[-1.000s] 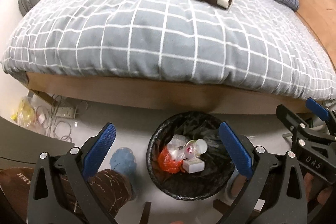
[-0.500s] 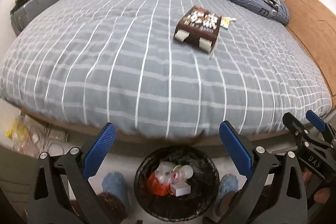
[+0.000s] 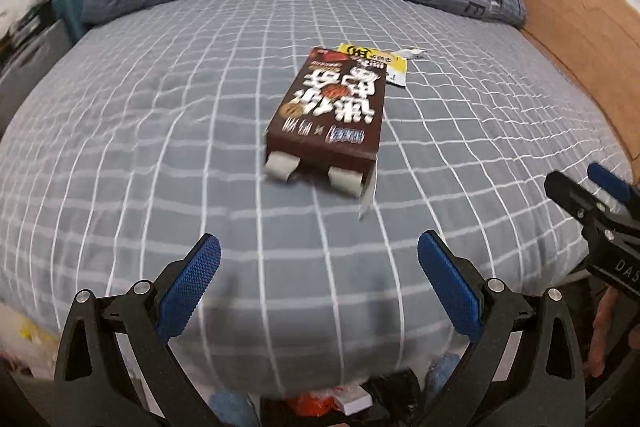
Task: Collect trash
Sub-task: 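Move both tools back toward the brown snack box on the bed, then close the left tool on the brown snack box while the right tool reaches the yellow packet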
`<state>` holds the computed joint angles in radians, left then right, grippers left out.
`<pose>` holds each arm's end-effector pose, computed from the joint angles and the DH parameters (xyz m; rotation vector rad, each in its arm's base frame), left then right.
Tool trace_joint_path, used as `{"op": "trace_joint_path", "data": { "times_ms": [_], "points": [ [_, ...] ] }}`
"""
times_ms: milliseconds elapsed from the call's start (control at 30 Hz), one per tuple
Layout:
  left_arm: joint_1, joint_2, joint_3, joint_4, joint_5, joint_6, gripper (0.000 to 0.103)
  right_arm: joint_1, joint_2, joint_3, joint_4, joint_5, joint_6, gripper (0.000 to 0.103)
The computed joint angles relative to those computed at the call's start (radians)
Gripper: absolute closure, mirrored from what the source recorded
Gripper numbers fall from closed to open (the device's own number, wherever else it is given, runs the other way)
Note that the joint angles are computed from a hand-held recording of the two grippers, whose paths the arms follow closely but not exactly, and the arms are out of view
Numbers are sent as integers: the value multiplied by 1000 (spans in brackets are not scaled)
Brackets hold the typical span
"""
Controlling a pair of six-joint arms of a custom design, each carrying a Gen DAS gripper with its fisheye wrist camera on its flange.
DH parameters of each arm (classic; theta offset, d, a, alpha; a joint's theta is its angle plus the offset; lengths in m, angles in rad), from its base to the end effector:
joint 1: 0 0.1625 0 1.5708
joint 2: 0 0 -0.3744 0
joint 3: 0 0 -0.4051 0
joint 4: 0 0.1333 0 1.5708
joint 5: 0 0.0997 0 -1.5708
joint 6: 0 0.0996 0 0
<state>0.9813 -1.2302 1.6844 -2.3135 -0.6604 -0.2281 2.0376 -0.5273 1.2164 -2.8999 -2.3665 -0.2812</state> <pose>-0.1585 -0.6183 0.3075 0.2530 2.2966 -0.7556 0.3965 -0.6488 0.0970 0.5370 -2.2369 0.8405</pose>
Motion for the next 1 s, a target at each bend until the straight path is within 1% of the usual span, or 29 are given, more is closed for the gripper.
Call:
{"op": "trace_joint_path", "data": {
  "times_ms": [133,233,400,533,700,933,1000],
  "points": [
    [32,96,-111,-18,-22,74,6,-23,65,-119,51,7,-24,8],
    [53,158,-187,-19,-33,122,6,-37,101,-182,78,11,-41,8],
    [86,230,-289,4,-57,169,6,-57,137,-249,114,18,-47,8],
    [107,276,-357,33,-69,180,6,-64,156,-281,139,20,-53,8],
    [120,315,-416,51,-72,194,6,-70,168,-302,150,22,-62,8],
    [133,354,-460,65,-24,212,6,-78,198,-348,181,27,-58,8],
    [139,353,-465,59,-41,220,5,-79,202,-353,183,30,-54,8]
  ]
}}
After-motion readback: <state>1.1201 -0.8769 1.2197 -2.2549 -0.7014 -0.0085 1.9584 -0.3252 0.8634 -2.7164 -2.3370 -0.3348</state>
